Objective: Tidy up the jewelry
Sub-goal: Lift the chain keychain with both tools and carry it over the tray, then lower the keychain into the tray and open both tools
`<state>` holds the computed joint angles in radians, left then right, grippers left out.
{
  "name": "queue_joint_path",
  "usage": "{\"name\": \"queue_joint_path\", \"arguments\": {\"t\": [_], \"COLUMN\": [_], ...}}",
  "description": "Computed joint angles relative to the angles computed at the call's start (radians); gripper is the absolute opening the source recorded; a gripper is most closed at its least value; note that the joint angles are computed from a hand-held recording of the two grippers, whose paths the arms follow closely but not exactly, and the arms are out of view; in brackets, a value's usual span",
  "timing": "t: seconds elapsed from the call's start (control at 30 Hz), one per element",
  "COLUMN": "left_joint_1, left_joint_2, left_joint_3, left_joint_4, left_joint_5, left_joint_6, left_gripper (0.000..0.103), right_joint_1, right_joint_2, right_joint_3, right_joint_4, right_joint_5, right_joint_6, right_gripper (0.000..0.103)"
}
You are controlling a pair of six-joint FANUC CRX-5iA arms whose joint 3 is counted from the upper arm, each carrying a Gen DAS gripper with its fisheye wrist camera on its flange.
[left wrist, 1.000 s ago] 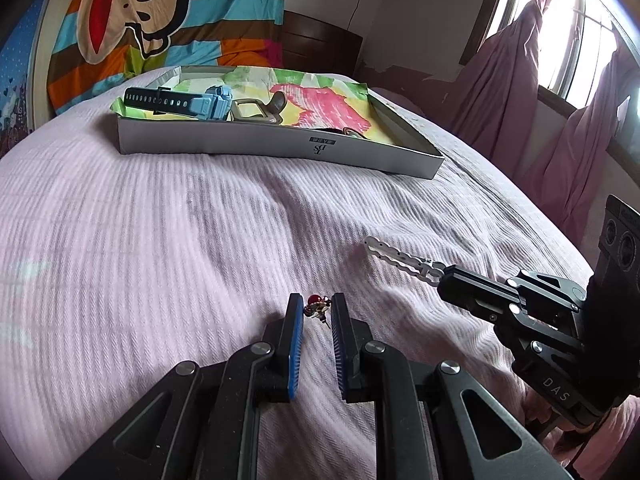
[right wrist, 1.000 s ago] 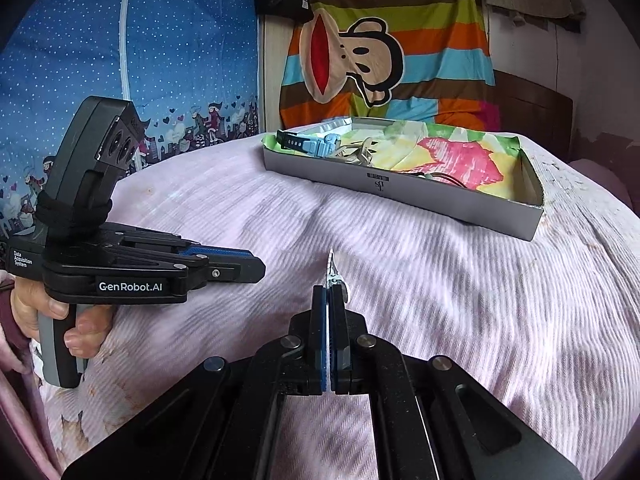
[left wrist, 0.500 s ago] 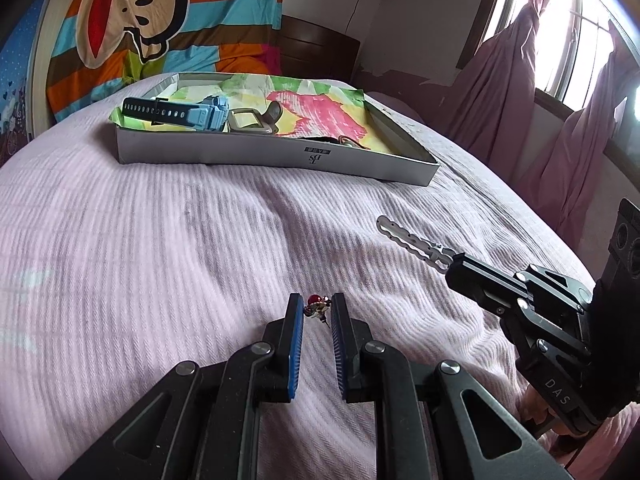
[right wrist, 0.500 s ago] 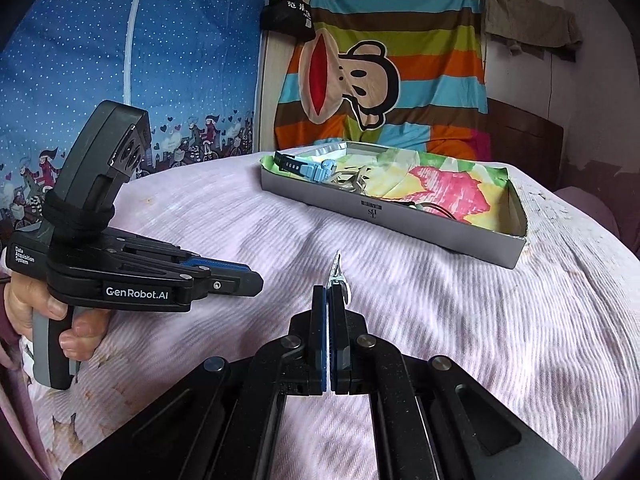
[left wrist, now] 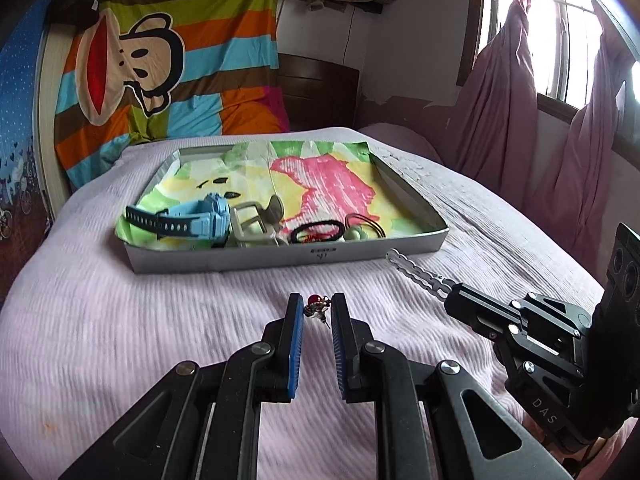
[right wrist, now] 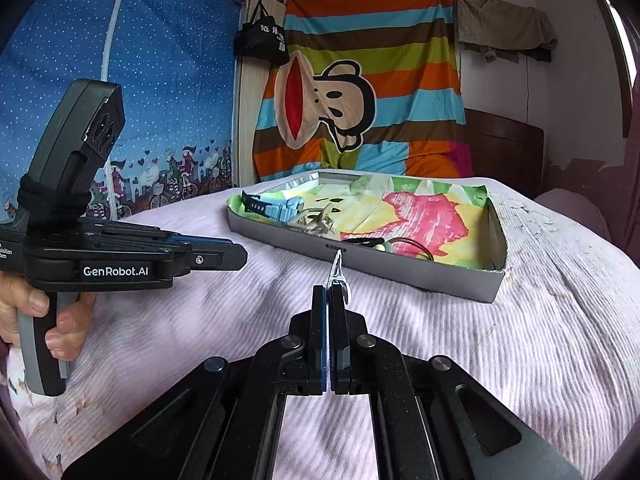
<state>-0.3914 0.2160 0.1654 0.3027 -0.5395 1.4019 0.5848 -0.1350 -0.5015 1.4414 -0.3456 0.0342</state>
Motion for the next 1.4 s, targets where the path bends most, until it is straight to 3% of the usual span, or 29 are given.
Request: {"name": "queue_joint_path", "arguments": {"t": [0.17,0.3,0.43,0.53,0.67,0.83,1.1,1.4], "left_joint_1": [0.004,0.005,0.024,0.034,0.016,-0.002,0.009,0.005], "left_joint_2": [0.070,0.151,0.232,0.283,0.358,0.394,0.410,0.402], "left_joint_3": [0.110,0.241,0.345,0.398,0.541,0.604,0.593,0.576], "left_joint_4": [-0.004,-0.050,0.012,0.092,0.015,-0.059,-0.020,-0.023], "left_joint_5": [-0.014,-0.055,-0.109,-0.145,-0.248,-0.313,-0.335,-0.319], "left_joint_6": [-0.005,0.046,0.092,0.108,0.166,0.183,0.217,0.218], "left_gripper": [0.013,0.013,0.013,0.013,0.013,0.014,0.014,0.014], "right_joint_1": [-0.052,-0.064,-0.059,-0.045,-0.035,-0.027,-0.036,-0.040], "right_joint_2": [0.030,0.072,0.130,0.176,0.226,0.274,0.307,0.320], "right_joint_3": [0.032,0.086,0.172,0.254,0.347,0.450,0.511,0.522], "right_joint_4": [0.121,0.108,-0.025,-0.200,-0.412,-0.661,-0.821,-0.853], "right_joint_5": [0.012,-0.013,-0.038,-0.066,-0.103,-0.171,-0.225,-0.234], "right_joint_6": [-0.114,-0.100,-0.004,0.128,0.268,0.442,0.549,0.561], "right_gripper": [0.001,0.001,0.001,0.001,0.001,0.001,0.001,0.001]}}
